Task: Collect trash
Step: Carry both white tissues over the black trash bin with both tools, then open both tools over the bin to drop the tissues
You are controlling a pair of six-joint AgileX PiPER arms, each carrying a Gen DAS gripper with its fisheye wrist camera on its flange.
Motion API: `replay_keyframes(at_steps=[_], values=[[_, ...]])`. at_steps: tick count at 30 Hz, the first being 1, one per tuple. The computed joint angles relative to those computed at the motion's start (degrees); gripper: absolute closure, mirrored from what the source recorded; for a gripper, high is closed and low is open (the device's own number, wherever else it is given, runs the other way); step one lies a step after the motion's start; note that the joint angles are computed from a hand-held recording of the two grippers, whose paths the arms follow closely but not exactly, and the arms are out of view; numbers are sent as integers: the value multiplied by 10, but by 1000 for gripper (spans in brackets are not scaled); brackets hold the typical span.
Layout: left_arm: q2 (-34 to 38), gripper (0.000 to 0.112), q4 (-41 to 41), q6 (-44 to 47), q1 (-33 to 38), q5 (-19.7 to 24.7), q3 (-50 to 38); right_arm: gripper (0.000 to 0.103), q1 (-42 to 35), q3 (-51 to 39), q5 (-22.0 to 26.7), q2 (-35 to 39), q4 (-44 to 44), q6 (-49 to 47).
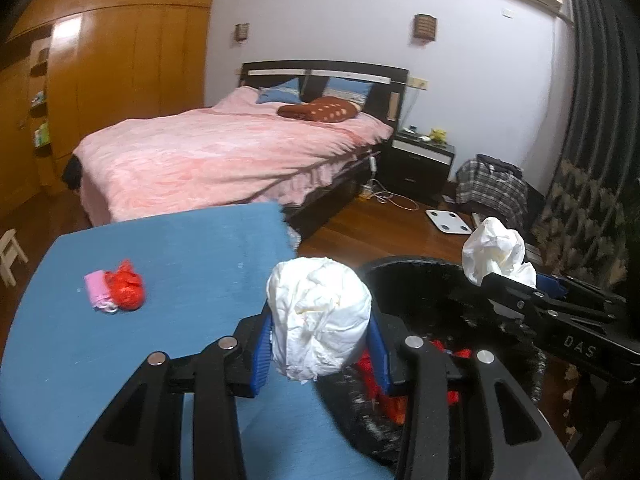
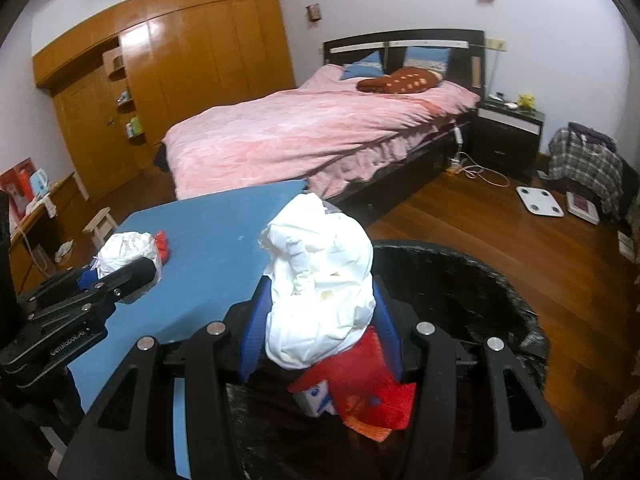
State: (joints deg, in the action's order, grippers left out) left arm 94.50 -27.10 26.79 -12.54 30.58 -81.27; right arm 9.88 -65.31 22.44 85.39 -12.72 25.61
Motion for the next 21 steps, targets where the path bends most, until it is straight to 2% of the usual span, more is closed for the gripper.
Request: replay_keyframes(at_steps=[10,21], values=[[38,72,8,0,-62,1,-36,56,-66,48,-24,-23,30,-38],[91,71,13,-5,-105,11,-77,54,-109,67,-33,-17,52,-67]])
